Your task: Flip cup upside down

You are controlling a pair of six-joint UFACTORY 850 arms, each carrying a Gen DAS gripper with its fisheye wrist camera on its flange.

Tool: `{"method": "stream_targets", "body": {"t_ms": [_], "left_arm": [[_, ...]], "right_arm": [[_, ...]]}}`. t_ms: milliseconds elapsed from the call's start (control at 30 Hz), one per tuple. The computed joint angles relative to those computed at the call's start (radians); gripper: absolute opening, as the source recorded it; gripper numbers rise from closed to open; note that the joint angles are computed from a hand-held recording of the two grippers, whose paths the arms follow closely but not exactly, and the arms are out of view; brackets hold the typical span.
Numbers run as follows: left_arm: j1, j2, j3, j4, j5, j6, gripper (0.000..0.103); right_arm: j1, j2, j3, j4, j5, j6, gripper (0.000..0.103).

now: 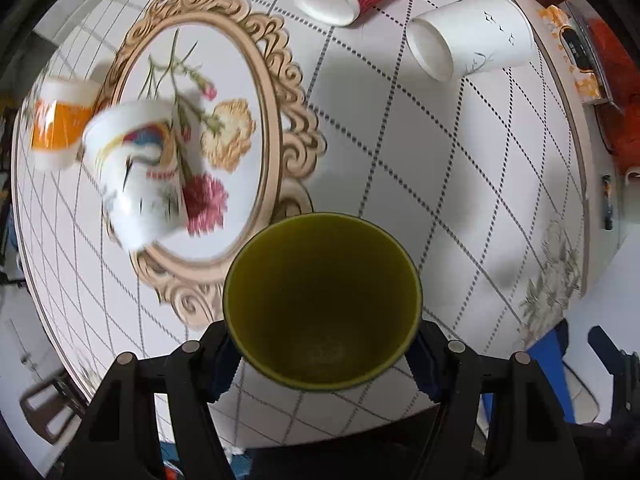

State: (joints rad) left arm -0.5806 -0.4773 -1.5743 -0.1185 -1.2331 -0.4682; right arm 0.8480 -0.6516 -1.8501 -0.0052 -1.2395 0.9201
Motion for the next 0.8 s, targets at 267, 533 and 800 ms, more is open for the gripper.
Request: {"method": "stream_targets", "body": {"t_ms": [267, 533, 800], "left_arm": [[0.016, 0.097, 0.123, -0.089, 0.045, -0.059, 0.068], [0.004, 0.145, 0.193, -0.031, 0.135, -0.096, 0.068], [-0.009, 0.101, 0.212, 0.002, 0.137, -0.078, 0.068]], "right_arm": [[0.011, 0.014, 0.026, 0.013, 0.018, -0.036, 0.103], [0.02, 0.024, 0.033, 0.007, 0.022, -0.04, 0.103], [0.019, 0.043, 0.037, -0.022, 0.012, -0.008, 0.103]]}}
